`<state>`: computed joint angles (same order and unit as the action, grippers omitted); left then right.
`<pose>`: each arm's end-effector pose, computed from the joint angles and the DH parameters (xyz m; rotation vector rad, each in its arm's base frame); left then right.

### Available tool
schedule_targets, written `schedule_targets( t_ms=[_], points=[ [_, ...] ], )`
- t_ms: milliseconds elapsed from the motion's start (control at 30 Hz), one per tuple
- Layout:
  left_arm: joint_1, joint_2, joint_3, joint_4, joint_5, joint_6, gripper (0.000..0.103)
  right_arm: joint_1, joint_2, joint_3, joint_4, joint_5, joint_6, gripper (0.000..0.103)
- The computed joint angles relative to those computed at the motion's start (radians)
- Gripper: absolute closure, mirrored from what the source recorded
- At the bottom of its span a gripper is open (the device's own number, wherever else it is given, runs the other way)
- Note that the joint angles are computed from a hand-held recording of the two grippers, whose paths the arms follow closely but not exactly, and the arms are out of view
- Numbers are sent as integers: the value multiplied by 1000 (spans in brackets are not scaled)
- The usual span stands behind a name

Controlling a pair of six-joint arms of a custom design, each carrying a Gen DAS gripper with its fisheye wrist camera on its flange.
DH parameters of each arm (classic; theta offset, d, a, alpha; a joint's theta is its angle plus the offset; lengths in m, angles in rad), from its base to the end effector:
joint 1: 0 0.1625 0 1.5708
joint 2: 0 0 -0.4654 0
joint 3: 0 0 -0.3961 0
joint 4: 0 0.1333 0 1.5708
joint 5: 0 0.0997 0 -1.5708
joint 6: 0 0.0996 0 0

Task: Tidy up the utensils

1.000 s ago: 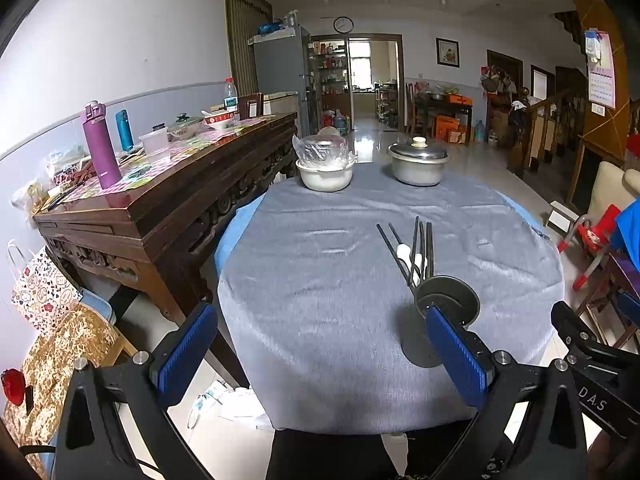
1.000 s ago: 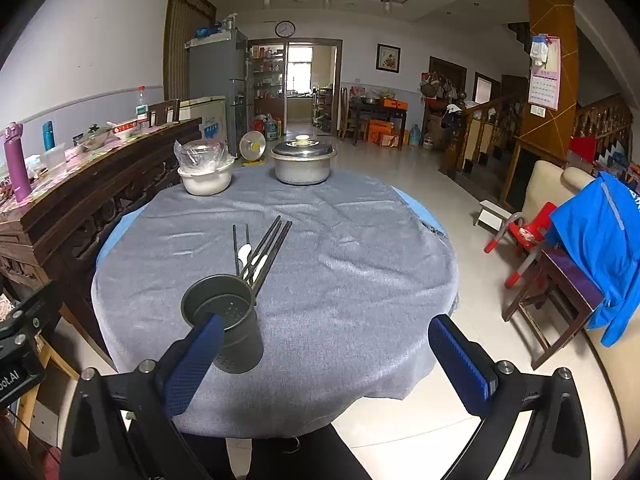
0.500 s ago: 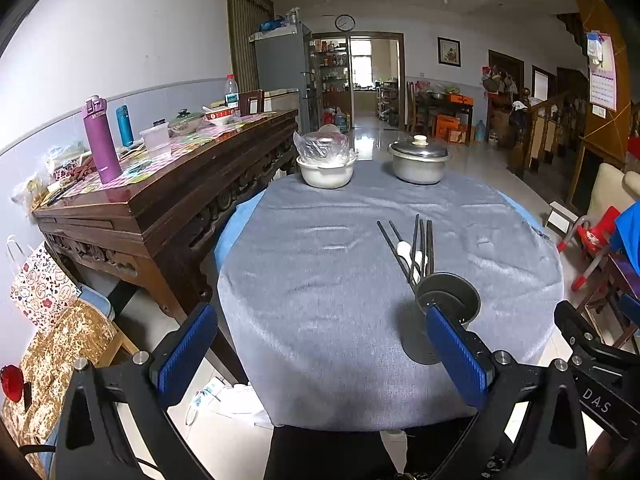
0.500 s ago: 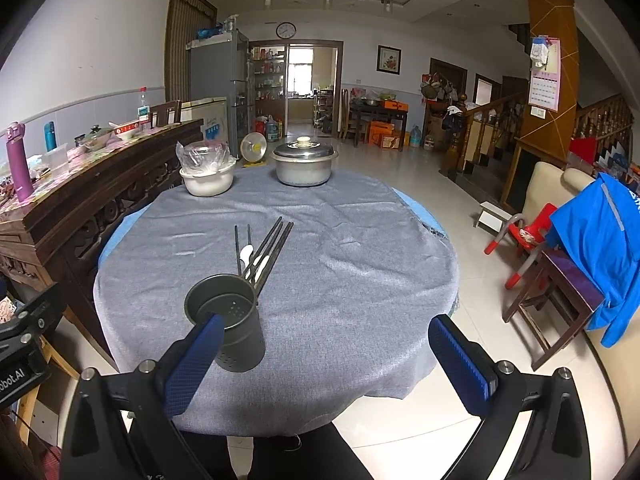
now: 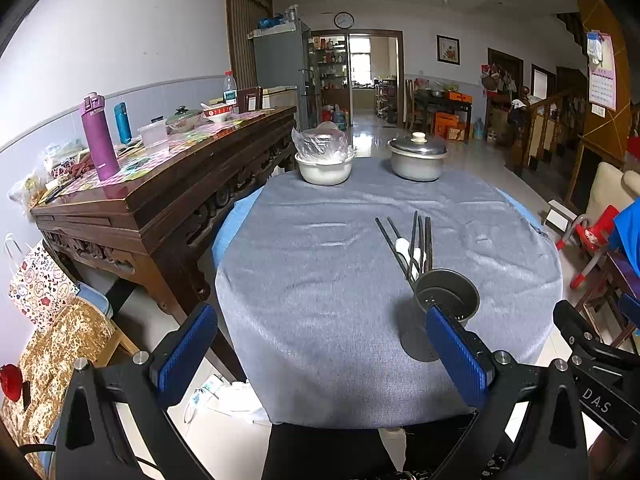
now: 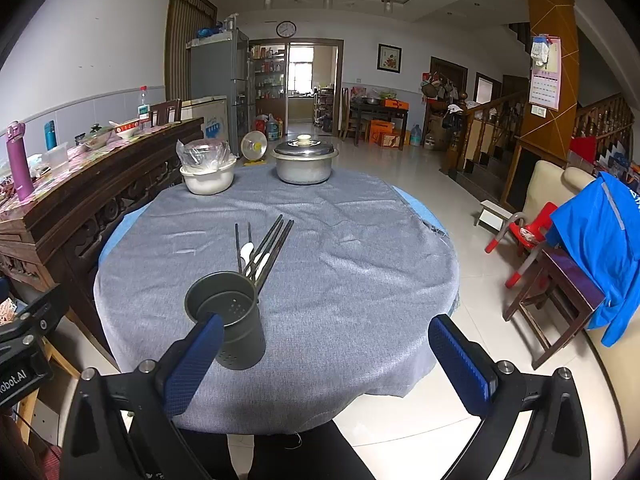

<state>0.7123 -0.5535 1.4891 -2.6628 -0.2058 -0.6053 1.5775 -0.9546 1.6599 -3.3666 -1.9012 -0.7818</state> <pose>-0.4036 -0.6535 0.0837 0.1219 1.9327 -1.1624 0.1057 -0.6995 0.3304 0.6434 -2.1290 1.1033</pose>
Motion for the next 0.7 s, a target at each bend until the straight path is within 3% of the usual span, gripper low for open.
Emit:
schedule_targets(
  t_ms=[467,700],
  points=[
    [7,-7,-5,49,-12,-47,0,-1,9,-12,22,-13,6,0],
    [39,3,-52,0,-10,20,0,-3,37,-72,85,-26,16,0]
  ],
)
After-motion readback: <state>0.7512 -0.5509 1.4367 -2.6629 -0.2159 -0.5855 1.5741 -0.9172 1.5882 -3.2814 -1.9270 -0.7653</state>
